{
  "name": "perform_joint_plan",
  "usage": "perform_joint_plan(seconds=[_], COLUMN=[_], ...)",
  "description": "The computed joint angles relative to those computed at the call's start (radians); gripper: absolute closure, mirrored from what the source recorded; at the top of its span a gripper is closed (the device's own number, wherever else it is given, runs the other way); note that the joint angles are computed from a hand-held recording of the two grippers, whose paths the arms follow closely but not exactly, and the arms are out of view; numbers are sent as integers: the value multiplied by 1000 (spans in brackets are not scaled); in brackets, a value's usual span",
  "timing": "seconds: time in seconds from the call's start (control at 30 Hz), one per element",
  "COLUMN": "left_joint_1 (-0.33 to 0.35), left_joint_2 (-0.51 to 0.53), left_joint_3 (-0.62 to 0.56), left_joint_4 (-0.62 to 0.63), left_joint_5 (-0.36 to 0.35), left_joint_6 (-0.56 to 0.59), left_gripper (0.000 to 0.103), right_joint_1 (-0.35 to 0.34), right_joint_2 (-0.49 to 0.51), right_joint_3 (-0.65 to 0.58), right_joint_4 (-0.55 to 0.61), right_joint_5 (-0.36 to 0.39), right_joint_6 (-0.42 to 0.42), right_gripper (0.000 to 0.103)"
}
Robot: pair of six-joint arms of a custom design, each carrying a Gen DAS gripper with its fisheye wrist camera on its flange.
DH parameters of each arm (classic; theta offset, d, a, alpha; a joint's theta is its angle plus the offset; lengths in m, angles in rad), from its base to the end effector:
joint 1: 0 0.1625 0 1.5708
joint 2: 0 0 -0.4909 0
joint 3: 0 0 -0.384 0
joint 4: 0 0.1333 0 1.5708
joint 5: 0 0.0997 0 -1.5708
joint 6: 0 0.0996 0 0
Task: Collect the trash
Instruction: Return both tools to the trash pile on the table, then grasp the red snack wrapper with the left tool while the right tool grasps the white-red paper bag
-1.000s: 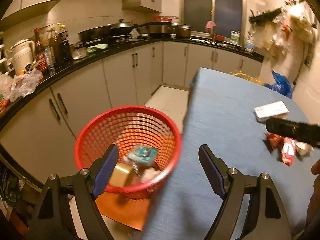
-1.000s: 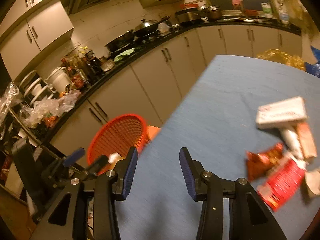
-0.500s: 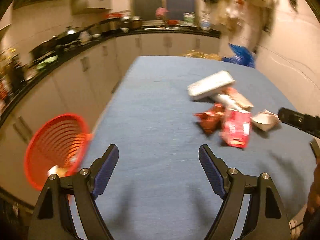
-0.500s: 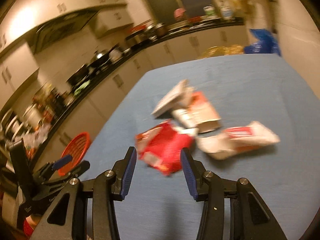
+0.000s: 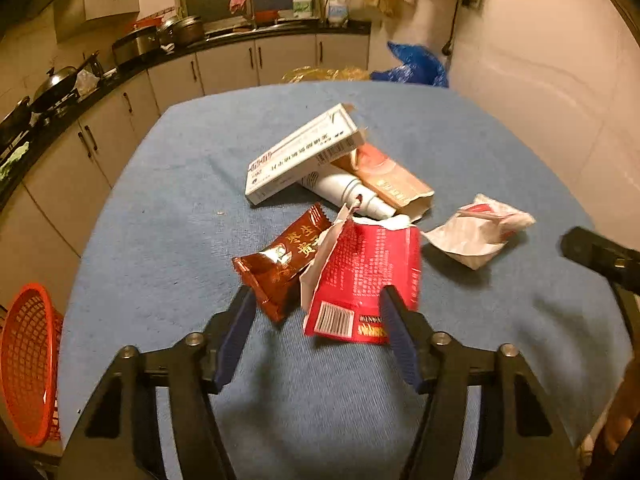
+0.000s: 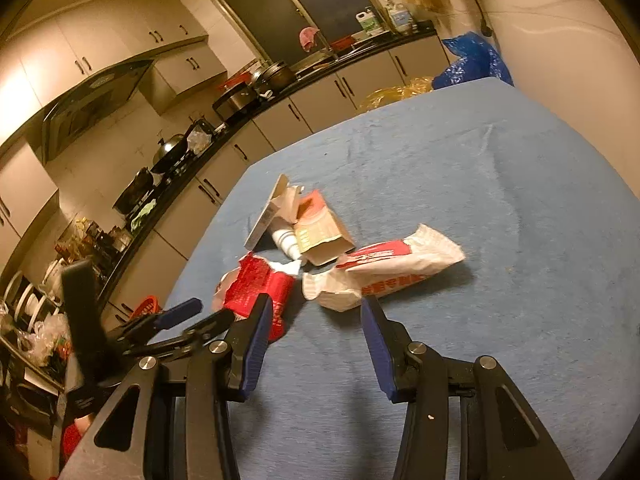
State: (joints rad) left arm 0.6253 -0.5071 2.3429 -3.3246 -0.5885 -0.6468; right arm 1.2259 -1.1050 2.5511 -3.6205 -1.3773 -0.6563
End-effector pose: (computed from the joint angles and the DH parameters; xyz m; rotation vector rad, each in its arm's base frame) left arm -0.2168 -0.4231 -0.0330 0.3881 2.2434 -0.8048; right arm 0.0063 -0.4334 0.1962 0.5316 -2.8265 0.9190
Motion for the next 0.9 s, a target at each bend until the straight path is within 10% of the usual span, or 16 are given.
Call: perform_joint_plan(seconds=[0.37, 0.47, 0.9], left_joint_1=[58, 69, -47], left_joint_2=[59, 66, 68], left_joint_3=[-104, -110, 32], left_joint_4=[-33, -60, -252], left_joint_5=[-48, -56, -6], left_joint_6=[84, 94, 76], left_gripper=[57, 91, 98], right_joint_1=[-57, -61, 3], right_joint_2=[-44, -40, 27], right_joint_3=[-50, -71, -184], right_joint_4=[113, 160, 240], right_joint_5=[23, 18, -102], right_joint_6=[82, 119, 292], right_gripper=[54, 53, 40])
